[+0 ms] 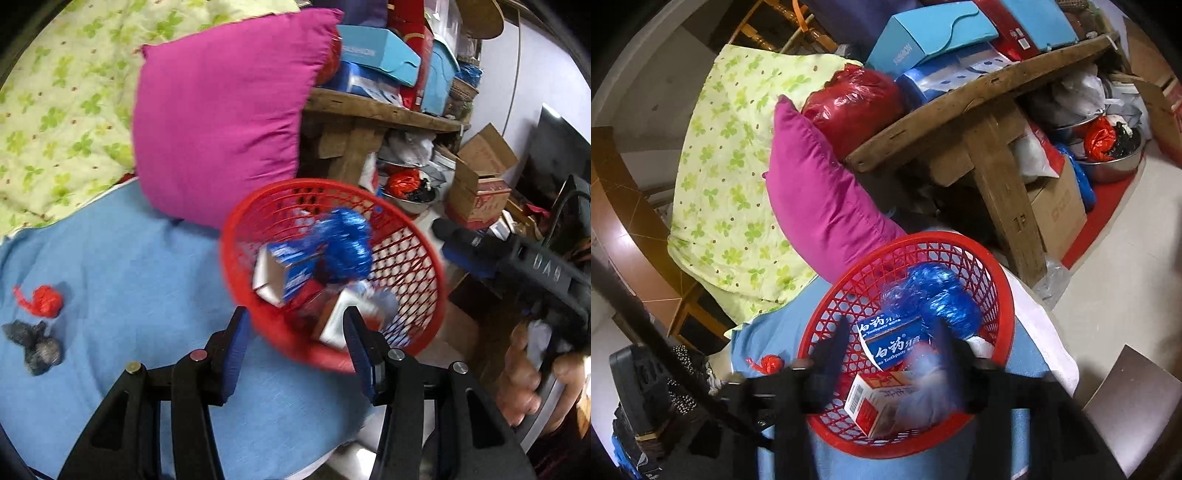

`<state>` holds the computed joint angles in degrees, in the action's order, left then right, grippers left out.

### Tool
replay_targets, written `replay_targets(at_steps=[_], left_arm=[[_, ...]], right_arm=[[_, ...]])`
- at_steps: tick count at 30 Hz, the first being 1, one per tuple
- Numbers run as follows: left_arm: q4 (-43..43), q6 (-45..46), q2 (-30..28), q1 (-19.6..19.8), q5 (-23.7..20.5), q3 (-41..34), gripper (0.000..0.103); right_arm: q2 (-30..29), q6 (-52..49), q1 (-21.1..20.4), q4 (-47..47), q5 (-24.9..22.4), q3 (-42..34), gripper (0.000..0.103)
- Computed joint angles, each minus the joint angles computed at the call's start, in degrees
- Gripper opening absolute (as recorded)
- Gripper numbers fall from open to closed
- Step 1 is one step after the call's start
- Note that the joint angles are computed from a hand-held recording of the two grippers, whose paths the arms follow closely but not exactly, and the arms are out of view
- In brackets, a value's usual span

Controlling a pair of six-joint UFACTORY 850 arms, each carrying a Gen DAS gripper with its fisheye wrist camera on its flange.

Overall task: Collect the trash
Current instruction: 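Move both tools over the red basket and open them to drop box and tissue, then bring both open tools back to the black bags and red bag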

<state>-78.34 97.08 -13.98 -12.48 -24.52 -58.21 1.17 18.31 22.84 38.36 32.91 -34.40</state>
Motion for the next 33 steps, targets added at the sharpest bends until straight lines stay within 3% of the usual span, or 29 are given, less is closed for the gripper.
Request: replay_targets(at_steps=[7, 13, 18, 22, 29, 33], left_arm=[[-8.8, 11.4, 2.9, 8.8, 2.5, 7.0, 0.058], [-18.3, 20.7, 2.2, 19.0, 5.3, 9.2, 0.058], [-24.9, 26.3, -0.3, 25.8, 6.1, 8.0, 0.058], [-27.8, 28.6, -2.6, 28.7, 5.8, 6.7, 0.059], [-20.8, 20.9, -8.5, 31.9, 4.8, 1.6, 0.060], [-16.7, 17.4, -13.2, 31.3, 2.8, -5.0, 0.063]], right_arm=[[1.5, -14.0, 6.2, 9.8, 5.5, -0.8, 0.058], [-1.5, -22.3, 10.6, 11.8, 5.4, -6.9, 0.058], [-9.3, -24.9, 12.9, 8.8, -0.4, -16.0, 0.058], [-16.7, -25.0, 13.7, 5.9, -6.7, -24.2, 0.058], [-29.0, -24.6, 13.6, 3.0, -17.5, -37.7, 0.058], [-33.0, -27.2, 13.5, 5.3, -20.3, -41.9, 0.058]])
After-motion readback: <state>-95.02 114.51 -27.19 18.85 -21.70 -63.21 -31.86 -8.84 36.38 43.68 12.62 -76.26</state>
